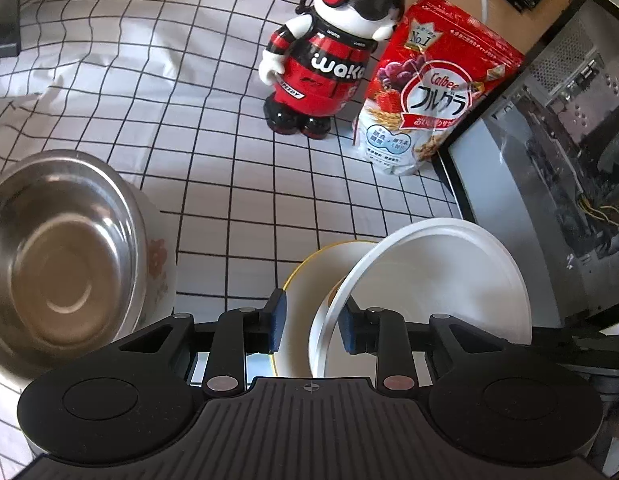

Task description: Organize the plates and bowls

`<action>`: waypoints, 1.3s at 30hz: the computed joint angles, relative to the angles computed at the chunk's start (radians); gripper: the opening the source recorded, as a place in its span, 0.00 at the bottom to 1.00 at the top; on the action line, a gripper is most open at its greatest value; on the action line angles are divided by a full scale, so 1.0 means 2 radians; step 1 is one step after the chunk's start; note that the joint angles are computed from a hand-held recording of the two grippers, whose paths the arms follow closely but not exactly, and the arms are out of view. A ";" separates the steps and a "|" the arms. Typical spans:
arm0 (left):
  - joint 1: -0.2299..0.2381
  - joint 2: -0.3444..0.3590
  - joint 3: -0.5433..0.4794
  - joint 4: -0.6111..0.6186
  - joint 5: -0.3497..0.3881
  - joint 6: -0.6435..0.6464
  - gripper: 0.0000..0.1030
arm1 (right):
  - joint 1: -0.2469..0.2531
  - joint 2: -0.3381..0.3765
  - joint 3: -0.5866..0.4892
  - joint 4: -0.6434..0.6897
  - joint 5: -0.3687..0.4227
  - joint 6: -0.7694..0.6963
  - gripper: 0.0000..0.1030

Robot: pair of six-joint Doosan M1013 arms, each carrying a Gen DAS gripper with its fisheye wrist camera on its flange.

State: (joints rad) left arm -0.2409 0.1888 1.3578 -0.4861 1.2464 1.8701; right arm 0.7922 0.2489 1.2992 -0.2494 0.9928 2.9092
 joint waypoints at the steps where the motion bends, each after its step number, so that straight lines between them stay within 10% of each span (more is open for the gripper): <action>1: 0.000 0.000 -0.001 0.001 0.001 -0.001 0.29 | 0.000 0.001 -0.001 -0.002 0.002 -0.001 0.26; 39: 0.017 0.005 -0.007 -0.025 0.013 -0.019 0.23 | 0.006 0.020 -0.028 -0.091 0.029 -0.006 0.28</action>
